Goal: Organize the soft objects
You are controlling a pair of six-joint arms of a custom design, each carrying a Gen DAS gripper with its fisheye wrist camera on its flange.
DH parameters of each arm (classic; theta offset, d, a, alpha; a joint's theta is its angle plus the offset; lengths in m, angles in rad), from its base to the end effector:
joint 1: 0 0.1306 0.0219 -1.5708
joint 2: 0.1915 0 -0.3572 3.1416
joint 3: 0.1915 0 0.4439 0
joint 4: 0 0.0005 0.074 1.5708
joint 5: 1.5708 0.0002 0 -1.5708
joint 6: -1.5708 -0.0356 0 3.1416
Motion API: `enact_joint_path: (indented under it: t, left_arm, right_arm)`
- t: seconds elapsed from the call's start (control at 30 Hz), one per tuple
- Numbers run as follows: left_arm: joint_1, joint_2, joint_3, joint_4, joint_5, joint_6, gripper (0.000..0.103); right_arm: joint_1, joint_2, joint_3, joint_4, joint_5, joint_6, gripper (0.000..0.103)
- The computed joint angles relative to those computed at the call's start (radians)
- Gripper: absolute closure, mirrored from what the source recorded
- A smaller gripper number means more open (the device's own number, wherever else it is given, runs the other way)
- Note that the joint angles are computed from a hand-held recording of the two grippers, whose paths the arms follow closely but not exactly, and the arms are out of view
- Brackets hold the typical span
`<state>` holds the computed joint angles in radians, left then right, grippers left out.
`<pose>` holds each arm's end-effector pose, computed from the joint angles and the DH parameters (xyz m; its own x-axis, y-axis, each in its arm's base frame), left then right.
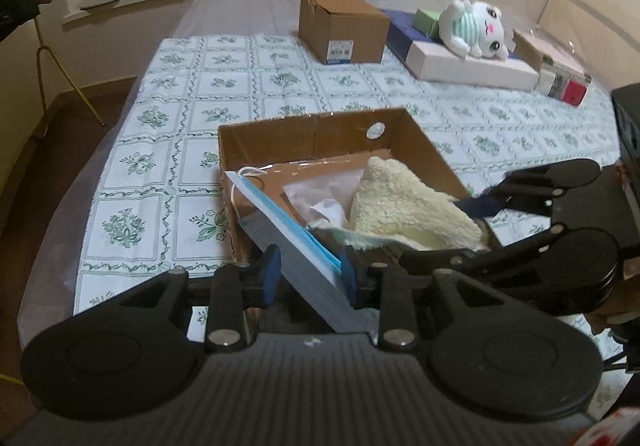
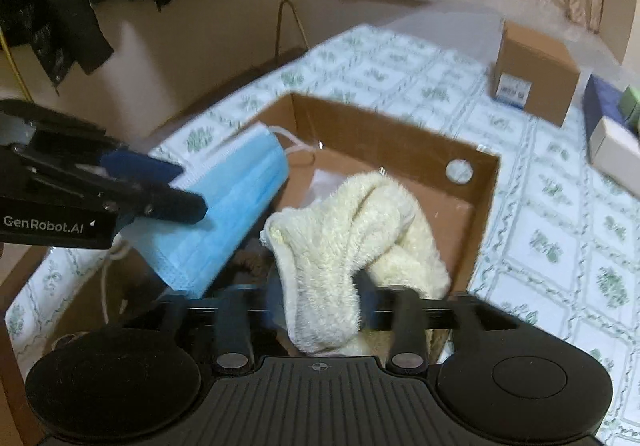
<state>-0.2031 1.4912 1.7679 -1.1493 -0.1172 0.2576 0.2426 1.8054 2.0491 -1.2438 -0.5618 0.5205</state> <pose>0.5482 -0.1092 0.5229 -0.7578 -0.1023 -0.6444 -0.0686 0.9947 -0.0772 0.6328 0.1756 0.4752 -0.4687 -0.5496 -0.6916 -0.8250 0.5522 0.1203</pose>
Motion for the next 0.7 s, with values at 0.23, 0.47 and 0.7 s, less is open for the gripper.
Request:
enact_joint_path:
  t: [0.23,0.47,0.7]
  left_arm:
    - [-0.038,-0.078,-0.048,0.004,-0.056,0.057,0.062]
    - [-0.118,-0.177,-0.123,0.018,-0.180,0.124,0.035]
    - [-0.229,-0.260,-0.193,0.015,-0.348,0.231,0.016]
  right_arm:
    - [-0.026,-0.112,-0.087,0.036,-0.039,0.009,0.040]
    - [-0.071,-0.250,-0.207,0.054,-0.103,-0.027,0.033]
    - [-0.127,-0.373,-0.320,0.046,-0.170,-0.090,0.024]
